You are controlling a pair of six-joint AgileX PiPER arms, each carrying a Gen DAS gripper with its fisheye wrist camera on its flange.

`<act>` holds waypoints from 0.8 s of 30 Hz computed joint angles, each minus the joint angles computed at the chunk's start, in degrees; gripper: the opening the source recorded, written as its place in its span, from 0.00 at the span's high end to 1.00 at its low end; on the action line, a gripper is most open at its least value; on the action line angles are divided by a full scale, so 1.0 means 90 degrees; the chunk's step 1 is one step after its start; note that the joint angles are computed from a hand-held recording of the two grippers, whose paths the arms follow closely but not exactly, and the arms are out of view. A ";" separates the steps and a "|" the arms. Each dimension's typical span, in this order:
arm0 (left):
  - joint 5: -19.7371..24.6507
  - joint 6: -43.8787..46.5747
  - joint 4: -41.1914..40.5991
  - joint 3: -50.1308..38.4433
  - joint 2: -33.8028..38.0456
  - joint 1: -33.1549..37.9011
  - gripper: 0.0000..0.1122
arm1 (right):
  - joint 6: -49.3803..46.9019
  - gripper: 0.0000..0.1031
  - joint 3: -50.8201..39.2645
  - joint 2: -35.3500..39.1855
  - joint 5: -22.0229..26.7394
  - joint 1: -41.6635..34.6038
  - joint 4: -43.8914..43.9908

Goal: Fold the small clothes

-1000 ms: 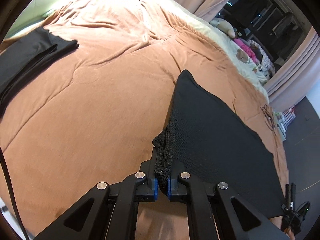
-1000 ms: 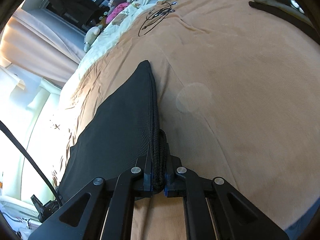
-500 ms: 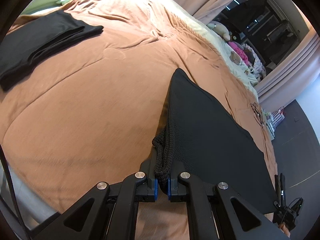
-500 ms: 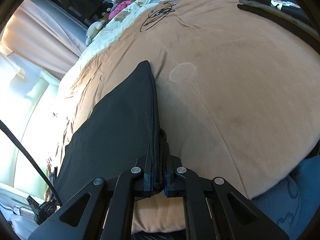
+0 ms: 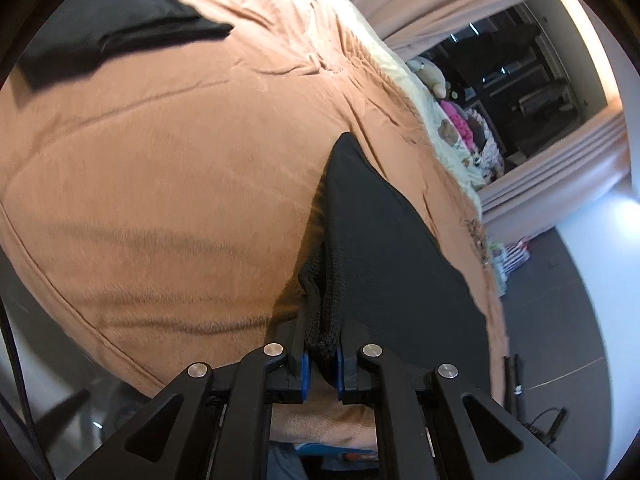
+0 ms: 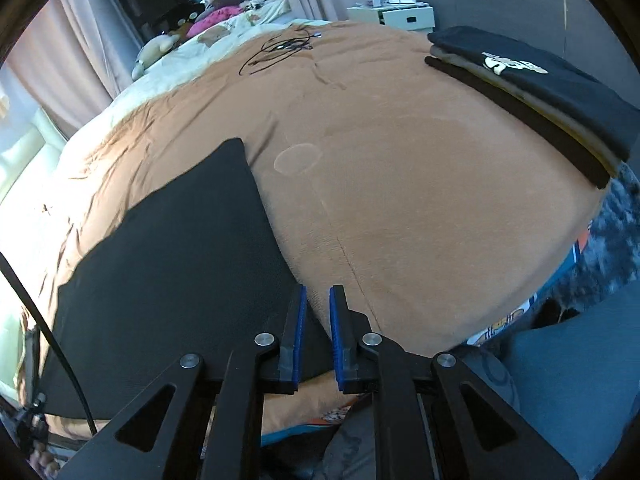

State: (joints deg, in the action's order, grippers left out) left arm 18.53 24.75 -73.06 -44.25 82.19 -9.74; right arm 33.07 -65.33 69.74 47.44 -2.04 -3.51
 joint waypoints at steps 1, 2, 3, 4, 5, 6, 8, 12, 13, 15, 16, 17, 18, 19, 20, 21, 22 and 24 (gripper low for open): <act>0.0091 0.0347 -0.0358 0.0050 0.0055 0.0059 0.89 | -0.0049 0.91 -0.0049 -0.0048 0.0035 0.0064 0.0025; 0.0127 0.0462 -0.0461 0.0063 0.0090 0.0075 0.86 | -0.0012 0.91 -0.0118 -0.0075 0.0075 0.0234 -0.0086; 0.0175 0.0380 -0.0367 0.0040 0.0140 0.0090 0.76 | 0.0084 0.90 -0.0177 -0.0081 0.0110 0.0447 -0.0253; 0.0204 0.0543 -0.0526 0.0060 0.0170 0.0103 0.66 | 0.0112 0.90 -0.0248 -0.0058 0.0121 0.0636 -0.0298; 0.0237 0.0828 -0.0817 0.0101 0.0186 0.0125 0.63 | 0.0010 0.90 -0.0267 -0.0043 0.0056 0.0780 -0.0148; 0.0281 0.1050 -0.1041 0.0123 0.0198 0.0145 0.63 | -0.0082 0.90 -0.0266 -0.0024 -0.0036 0.0920 0.0039; 0.0287 0.1027 -0.1007 0.0073 0.0222 0.0116 0.63 | -0.0263 0.90 -0.0307 0.0063 -0.0207 0.1189 0.0333; 0.0192 0.0807 -0.0794 -0.0102 0.0374 0.0043 0.63 | 0.0032 0.90 -0.0892 0.0719 -0.0170 0.2160 -0.0100; 0.0177 0.0836 -0.0815 -0.0119 0.0408 0.0042 0.63 | 0.0073 0.90 -0.1067 0.0912 -0.0141 0.2338 -0.0144; 0.0166 0.0898 -0.0839 -0.0139 0.0501 0.0070 0.67 | -0.0013 0.90 -0.1443 0.1334 -0.0097 0.2607 -0.0044; 0.0098 0.0837 -0.0752 -0.0126 0.0508 0.0058 0.75 | 0.0006 0.90 -0.1734 0.1625 -0.0029 0.2842 -0.0123; 0.0037 0.0521 -0.0411 -0.0190 0.0543 0.0035 0.80 | -0.0087 0.90 -0.1943 0.1825 0.0024 0.2894 -0.0097; 0.0021 0.0356 -0.0197 -0.0235 0.0586 0.0037 0.86 | -0.0107 0.90 -0.2215 0.2090 0.0090 0.3049 -0.0092; 0.0113 0.0429 -0.0238 -0.0256 0.0624 0.0092 0.88 | -0.0194 0.90 -0.2420 0.2302 0.0118 0.3096 -0.0031; 0.0180 0.0605 -0.0393 -0.0240 0.0636 0.0137 0.89 | -0.0237 0.90 -0.2667 0.2548 0.0172 0.3195 -0.0059; 0.0200 0.0615 -0.0370 -0.0236 0.0634 0.0154 0.91 | -0.0280 0.90 -0.2801 0.2719 0.0197 0.3253 -0.0120; 0.0235 0.0675 -0.0384 -0.0210 0.0625 0.0191 0.91 | -0.0279 0.90 -0.3007 0.2912 0.0300 0.3352 -0.0201; 0.0259 0.0617 -0.0294 -0.0215 0.0612 0.0200 0.92 | -0.0594 0.90 -0.3331 0.3258 0.0424 0.3333 0.0033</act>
State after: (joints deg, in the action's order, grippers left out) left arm 20.87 30.30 -75.70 -46.19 87.70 -7.94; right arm 27.73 -95.31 99.07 51.25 27.96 -3.21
